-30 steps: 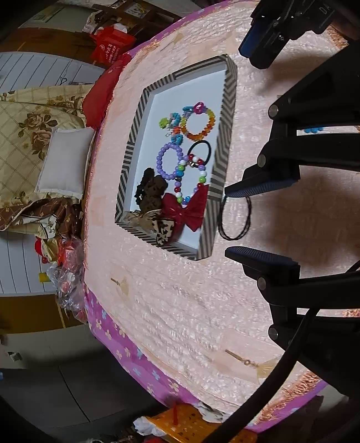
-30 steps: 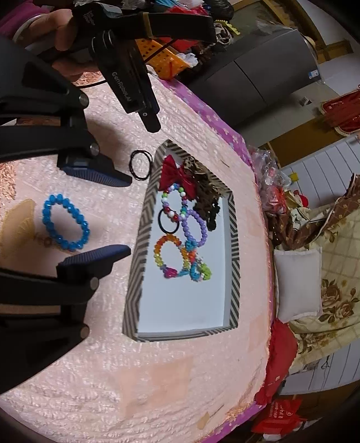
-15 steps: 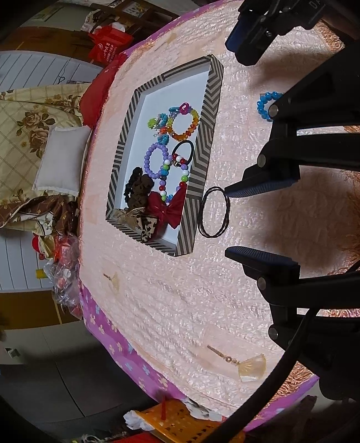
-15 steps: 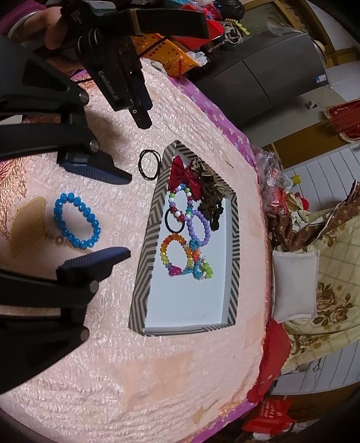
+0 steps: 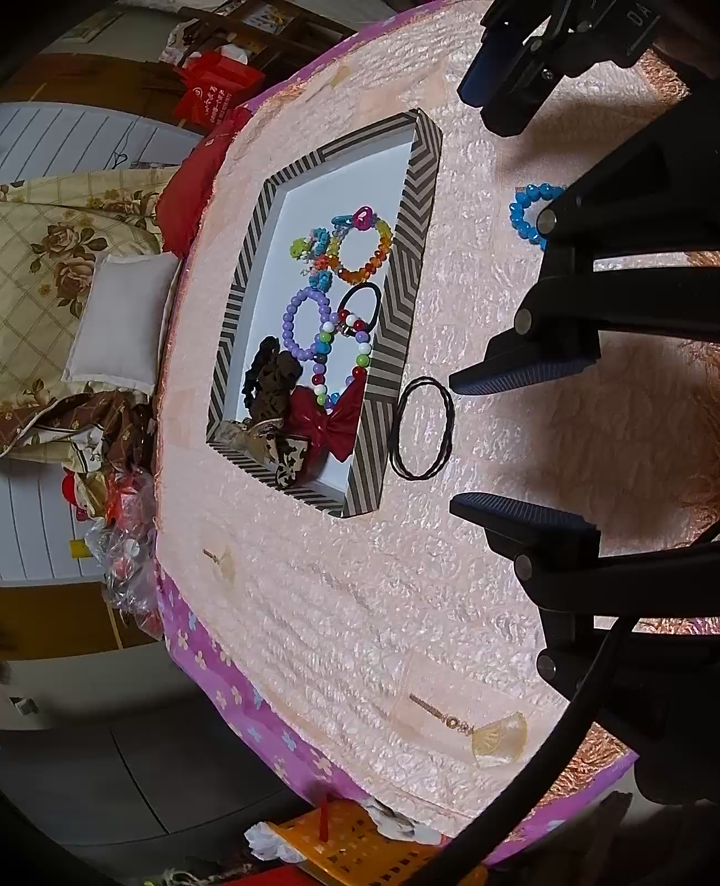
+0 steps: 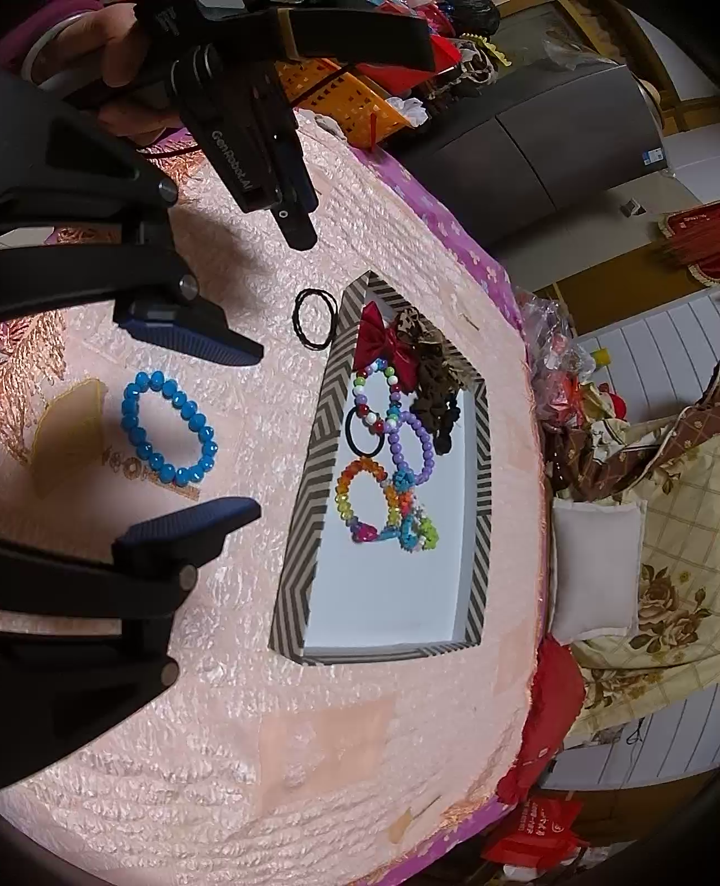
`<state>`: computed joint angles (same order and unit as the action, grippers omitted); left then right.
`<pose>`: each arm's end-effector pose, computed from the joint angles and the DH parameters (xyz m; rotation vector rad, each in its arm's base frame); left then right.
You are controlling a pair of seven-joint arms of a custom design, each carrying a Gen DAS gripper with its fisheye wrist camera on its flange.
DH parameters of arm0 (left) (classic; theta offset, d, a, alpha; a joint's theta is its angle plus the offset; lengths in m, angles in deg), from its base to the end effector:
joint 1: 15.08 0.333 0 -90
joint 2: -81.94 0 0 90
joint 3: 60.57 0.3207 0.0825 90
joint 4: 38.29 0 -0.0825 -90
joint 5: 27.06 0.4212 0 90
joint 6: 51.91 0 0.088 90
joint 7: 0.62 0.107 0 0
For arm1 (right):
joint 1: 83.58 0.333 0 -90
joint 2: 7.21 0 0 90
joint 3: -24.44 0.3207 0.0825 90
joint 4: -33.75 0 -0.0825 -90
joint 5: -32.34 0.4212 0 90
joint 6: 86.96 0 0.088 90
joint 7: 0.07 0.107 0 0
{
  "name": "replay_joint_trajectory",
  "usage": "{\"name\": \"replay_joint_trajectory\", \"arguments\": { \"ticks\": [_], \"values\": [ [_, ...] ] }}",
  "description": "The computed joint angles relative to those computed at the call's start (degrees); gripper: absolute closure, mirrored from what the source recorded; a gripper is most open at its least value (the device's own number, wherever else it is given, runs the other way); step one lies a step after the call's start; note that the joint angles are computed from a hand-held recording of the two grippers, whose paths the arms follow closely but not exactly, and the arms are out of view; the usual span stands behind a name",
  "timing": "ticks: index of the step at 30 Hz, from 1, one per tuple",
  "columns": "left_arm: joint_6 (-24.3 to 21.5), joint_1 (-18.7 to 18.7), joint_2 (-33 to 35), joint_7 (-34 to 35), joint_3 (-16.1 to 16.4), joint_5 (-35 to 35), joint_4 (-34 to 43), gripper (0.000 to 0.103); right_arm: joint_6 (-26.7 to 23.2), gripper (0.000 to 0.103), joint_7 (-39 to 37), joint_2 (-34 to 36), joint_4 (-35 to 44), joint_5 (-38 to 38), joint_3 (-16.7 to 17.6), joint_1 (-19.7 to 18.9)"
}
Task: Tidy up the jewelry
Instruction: 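Move both open grippers toward the blue faceted bead bracelet and black hair tie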
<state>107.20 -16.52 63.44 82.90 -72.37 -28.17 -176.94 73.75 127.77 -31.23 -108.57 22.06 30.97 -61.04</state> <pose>0.5042 -0.1228 0.4916 -1.7442 1.9566 -0.7089 0.4243 0.2495 0.5104 -1.7195 1.7165 -0.3947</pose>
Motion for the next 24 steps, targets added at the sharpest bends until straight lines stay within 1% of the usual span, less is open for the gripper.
{"name": "replay_joint_trajectory", "arguments": {
  "ticks": [4,16,20,24],
  "values": [
    [-0.3,-0.4,0.0,0.3,0.2,-0.6,0.0,0.078,-0.5,0.052,-0.7,0.3,0.2,0.6,-0.2,0.5],
    [-0.6,0.1,0.3,-0.5,0.0,0.2,0.1,0.078,-0.9,0.052,-1.6,0.8,0.5,1.3,-0.3,0.7],
    [-0.8,0.2,0.5,-0.1,0.5,0.0,0.2,0.078,-0.8,0.051,-2.2,1.0,0.3,1.9,-0.6,1.0],
    [-1.3,-0.2,0.7,1.9,2.2,-2.5,0.3,0.078,-1.1,0.051,-2.9,0.5,-0.5,2.3,-1.0,1.0]
  ]
}}
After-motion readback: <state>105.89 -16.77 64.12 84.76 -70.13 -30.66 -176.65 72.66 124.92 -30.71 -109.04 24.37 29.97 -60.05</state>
